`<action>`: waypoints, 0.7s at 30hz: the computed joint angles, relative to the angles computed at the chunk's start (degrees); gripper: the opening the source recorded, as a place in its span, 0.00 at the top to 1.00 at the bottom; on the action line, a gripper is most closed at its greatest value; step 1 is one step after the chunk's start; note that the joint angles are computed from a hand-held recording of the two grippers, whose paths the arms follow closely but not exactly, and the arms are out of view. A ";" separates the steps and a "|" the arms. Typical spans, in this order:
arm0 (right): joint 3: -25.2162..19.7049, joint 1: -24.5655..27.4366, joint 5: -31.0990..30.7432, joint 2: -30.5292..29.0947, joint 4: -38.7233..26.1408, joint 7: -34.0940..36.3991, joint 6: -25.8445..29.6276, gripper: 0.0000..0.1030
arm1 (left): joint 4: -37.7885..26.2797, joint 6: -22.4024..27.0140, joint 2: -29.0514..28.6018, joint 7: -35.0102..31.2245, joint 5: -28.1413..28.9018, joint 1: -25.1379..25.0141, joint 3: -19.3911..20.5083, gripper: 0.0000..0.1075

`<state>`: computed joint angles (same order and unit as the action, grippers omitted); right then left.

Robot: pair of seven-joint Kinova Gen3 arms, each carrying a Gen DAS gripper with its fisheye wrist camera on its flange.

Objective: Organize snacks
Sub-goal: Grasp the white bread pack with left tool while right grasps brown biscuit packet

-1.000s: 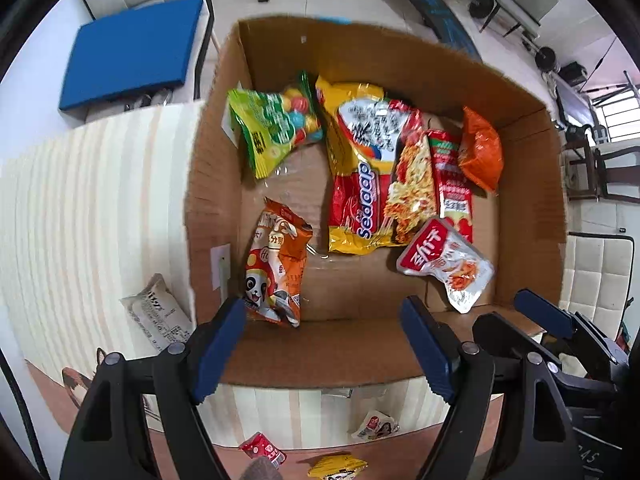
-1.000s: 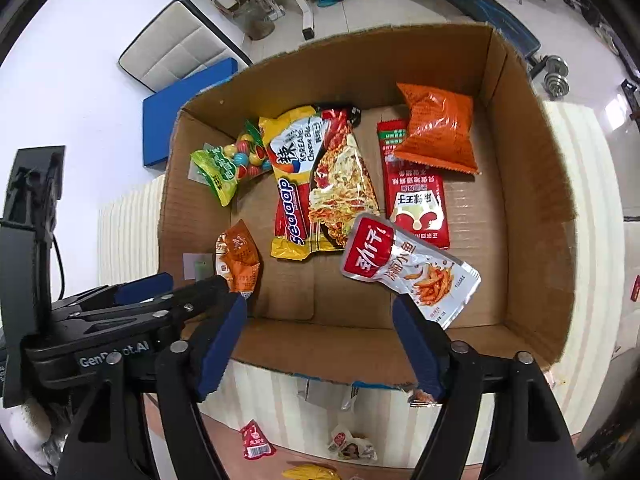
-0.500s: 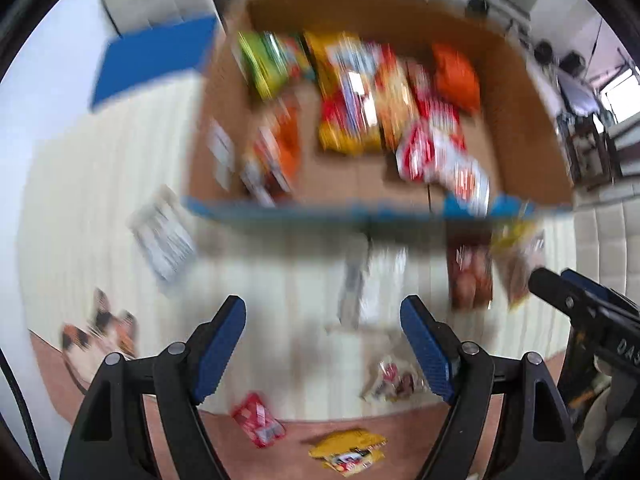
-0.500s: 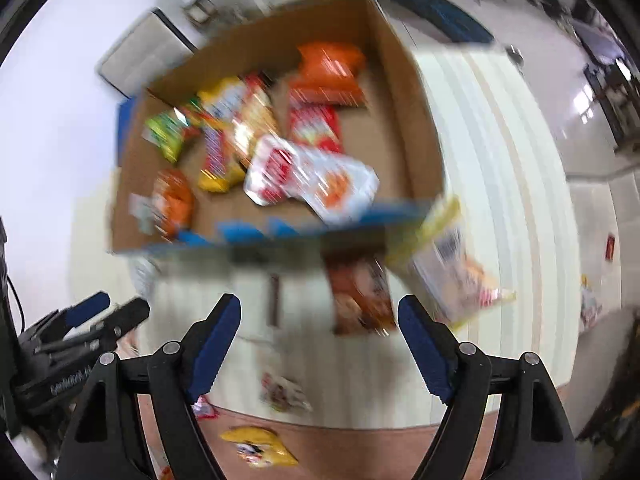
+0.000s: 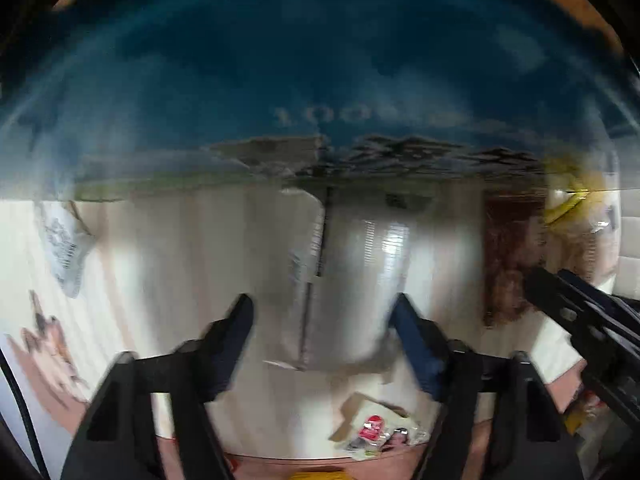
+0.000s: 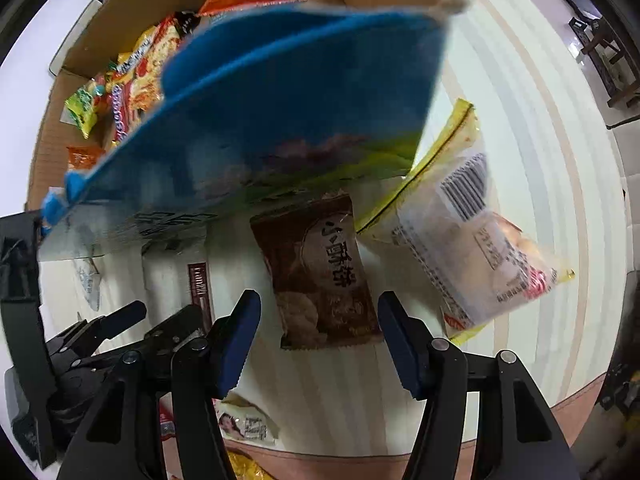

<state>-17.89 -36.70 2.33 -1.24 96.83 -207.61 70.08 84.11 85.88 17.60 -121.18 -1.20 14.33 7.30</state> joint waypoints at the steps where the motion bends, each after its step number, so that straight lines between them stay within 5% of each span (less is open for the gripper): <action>1: 0.24 0.21 -0.35 0.23 0.12 0.74 -0.23 0.38 | 0.26 0.04 -0.50 -0.74 0.53 0.17 -0.84 0.55; 3: 1.06 0.80 -1.97 1.81 -0.59 3.80 1.01 0.38 | 1.96 -2.12 -2.45 -1.54 -0.68 1.65 -2.63 0.57; 14: 2.21 -1.05 -5.22 6.33 -4.78 10.78 5.27 0.45 | 4.22 0.09 -4.25 -3.92 -3.65 -7.23 -3.52 0.58; 21: 1.99 -2.54 -10.88 5.88 -3.03 12.85 1.26 0.43 | 4.41 -0.51 -4.11 -5.16 -4.11 -7.26 -2.75 0.55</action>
<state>-15.90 -39.24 -8.55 4.64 93.80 -194.75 71.34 88.52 85.37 13.50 -126.34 -5.31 7.07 4.55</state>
